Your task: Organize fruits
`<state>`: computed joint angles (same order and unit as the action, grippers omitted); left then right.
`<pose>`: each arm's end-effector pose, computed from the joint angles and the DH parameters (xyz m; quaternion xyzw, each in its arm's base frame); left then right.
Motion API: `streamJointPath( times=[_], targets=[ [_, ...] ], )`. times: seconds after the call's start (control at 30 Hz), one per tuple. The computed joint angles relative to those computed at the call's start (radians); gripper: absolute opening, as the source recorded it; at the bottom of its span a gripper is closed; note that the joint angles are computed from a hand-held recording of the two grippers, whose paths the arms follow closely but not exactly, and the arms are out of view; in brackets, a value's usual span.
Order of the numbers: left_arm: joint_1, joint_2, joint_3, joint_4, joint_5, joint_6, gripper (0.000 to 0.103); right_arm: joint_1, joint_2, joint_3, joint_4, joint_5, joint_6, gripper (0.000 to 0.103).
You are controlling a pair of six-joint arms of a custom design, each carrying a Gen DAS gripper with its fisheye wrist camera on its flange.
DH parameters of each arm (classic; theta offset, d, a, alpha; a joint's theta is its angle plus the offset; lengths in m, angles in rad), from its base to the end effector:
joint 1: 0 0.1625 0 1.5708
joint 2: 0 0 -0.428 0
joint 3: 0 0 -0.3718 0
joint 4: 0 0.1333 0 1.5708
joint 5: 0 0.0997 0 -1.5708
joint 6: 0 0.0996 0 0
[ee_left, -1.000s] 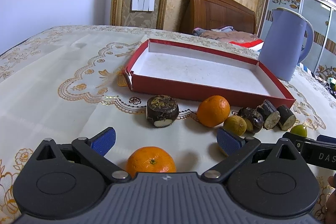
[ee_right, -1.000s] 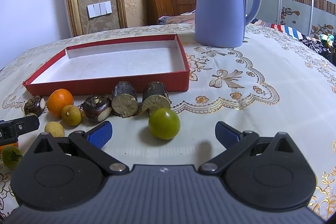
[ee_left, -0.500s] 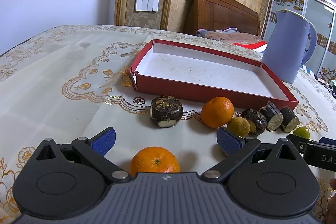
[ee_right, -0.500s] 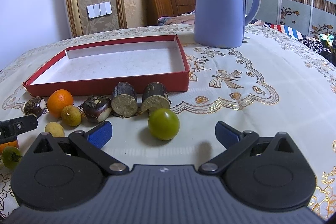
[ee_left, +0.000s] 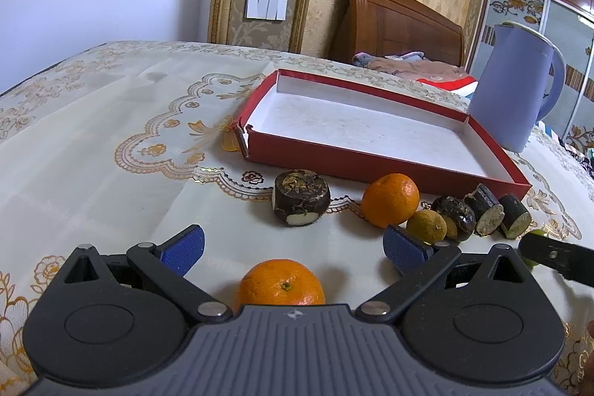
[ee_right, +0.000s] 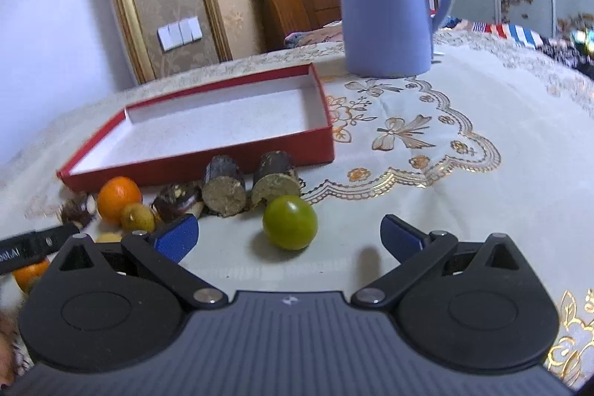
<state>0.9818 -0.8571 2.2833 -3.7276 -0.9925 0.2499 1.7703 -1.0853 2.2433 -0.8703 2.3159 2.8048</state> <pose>-0.1015 -0.4898 0.1225 0.2716 0.8591 -0.3824 0.2047 0.1419 -0.3700 0.0841 -0.0123 -0.7773 0.5361 0.3292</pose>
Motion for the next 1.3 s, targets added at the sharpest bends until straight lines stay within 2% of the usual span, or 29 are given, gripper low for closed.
streamJointPath(
  times=[0.1, 0.2, 0.43, 0.53, 0.67, 0.77, 0.9, 0.97, 1.13, 1.23, 1.3],
  targets=[
    [0.001, 0.0, 0.0, -0.001, -0.001, 0.0, 0.103, -0.004, -0.016, -0.002, 0.057, 0.015, -0.013, 0.103],
    [0.003, -0.001, 0.001, -0.006, -0.006, -0.002, 0.103, -0.012, -0.039, 0.017, 0.064, 0.018, -0.038, 0.103],
    [0.005, -0.001, -0.001, -0.002, -0.003, -0.012, 0.103, -0.016, -0.042, -0.005, 0.049, 0.036, -0.2, 0.103],
    [0.005, -0.001, -0.001, -0.001, -0.001, -0.016, 0.103, -0.011, -0.02, -0.032, 0.042, 0.068, -0.265, 0.097],
    [0.004, -0.003, -0.002, 0.008, -0.002, -0.018, 0.103, -0.027, -0.015, -0.071, 0.151, 0.041, -0.212, 0.088],
    [0.005, -0.003, -0.001, 0.007, -0.001, -0.018, 0.103, -0.036, -0.014, -0.083, 0.179, 0.021, -0.188, 0.085],
    [0.004, -0.003, -0.001, 0.006, -0.002, -0.018, 0.103, -0.041, -0.005, -0.105, 0.226, -0.004, -0.169, 0.074],
    [0.004, -0.003, -0.001, 0.007, 0.0, -0.02, 0.103, -0.042, 0.0, -0.114, 0.237, -0.01, -0.173, 0.072],
    [0.007, -0.004, 0.0, -0.005, 0.003, -0.039, 0.103, -0.044, 0.003, -0.116, 0.233, -0.034, -0.194, 0.051],
    [0.018, -0.036, 0.018, -0.012, -0.025, -0.036, 0.103, -0.05, -0.009, -0.103, 0.224, -0.053, -0.183, 0.045],
    [0.012, -0.055, 0.053, -0.085, -0.012, 0.008, 0.103, -0.063, -0.023, -0.092, 0.231, -0.087, -0.168, 0.038]
  ],
)
